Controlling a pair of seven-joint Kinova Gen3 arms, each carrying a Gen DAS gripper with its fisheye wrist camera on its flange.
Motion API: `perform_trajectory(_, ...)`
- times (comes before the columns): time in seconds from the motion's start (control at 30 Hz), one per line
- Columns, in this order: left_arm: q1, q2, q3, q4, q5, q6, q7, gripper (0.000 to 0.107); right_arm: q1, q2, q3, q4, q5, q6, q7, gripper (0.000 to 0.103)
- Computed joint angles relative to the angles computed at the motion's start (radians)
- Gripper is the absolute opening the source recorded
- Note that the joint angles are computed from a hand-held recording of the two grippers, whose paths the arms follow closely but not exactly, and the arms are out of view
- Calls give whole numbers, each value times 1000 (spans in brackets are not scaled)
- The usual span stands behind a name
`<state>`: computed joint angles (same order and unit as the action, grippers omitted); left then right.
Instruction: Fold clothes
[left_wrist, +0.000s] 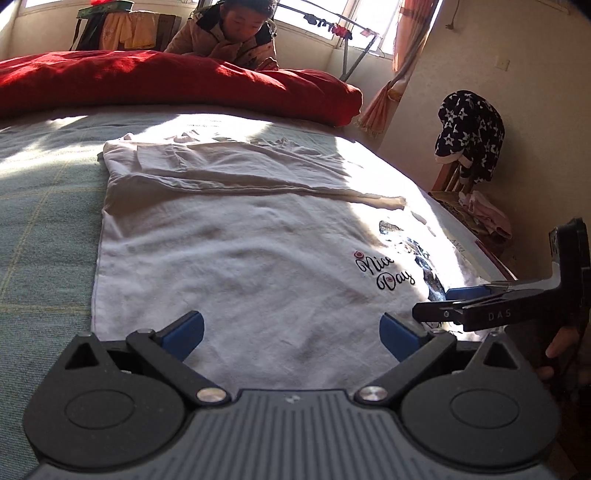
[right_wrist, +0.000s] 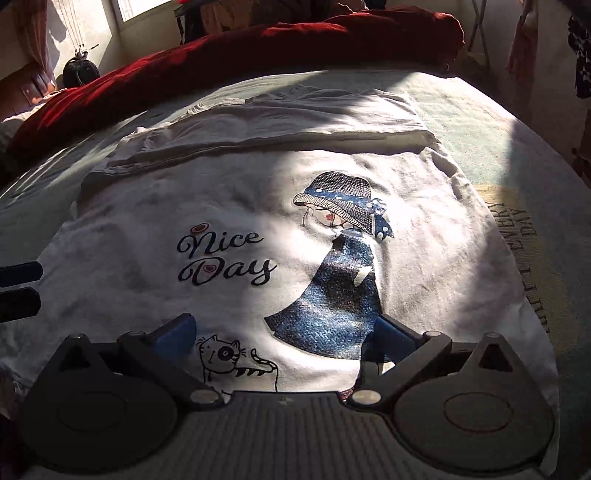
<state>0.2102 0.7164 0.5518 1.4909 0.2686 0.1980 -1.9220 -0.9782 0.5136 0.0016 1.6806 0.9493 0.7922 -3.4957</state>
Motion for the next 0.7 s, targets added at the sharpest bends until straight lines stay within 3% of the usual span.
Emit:
perform_trajectory(0.13,-49,21,63,45,-1,-69,-26,100,-34,38,1,-37,18,78,19,103)
perform_trajectory(0.37,9,-26,-9,70,-52,-75,38,99,-22,5,-22,-21,-26,87,70,103)
perform_trajectory(0.57,-51,-72,87,183,-125,-191,40,99,-64,-48,-43,36,-6,101,17,103)
perform_trajectory(0.7,34,-73,-6,124,-158,-142,103,99,-79,-49,-46,30,50,145,-21,103)
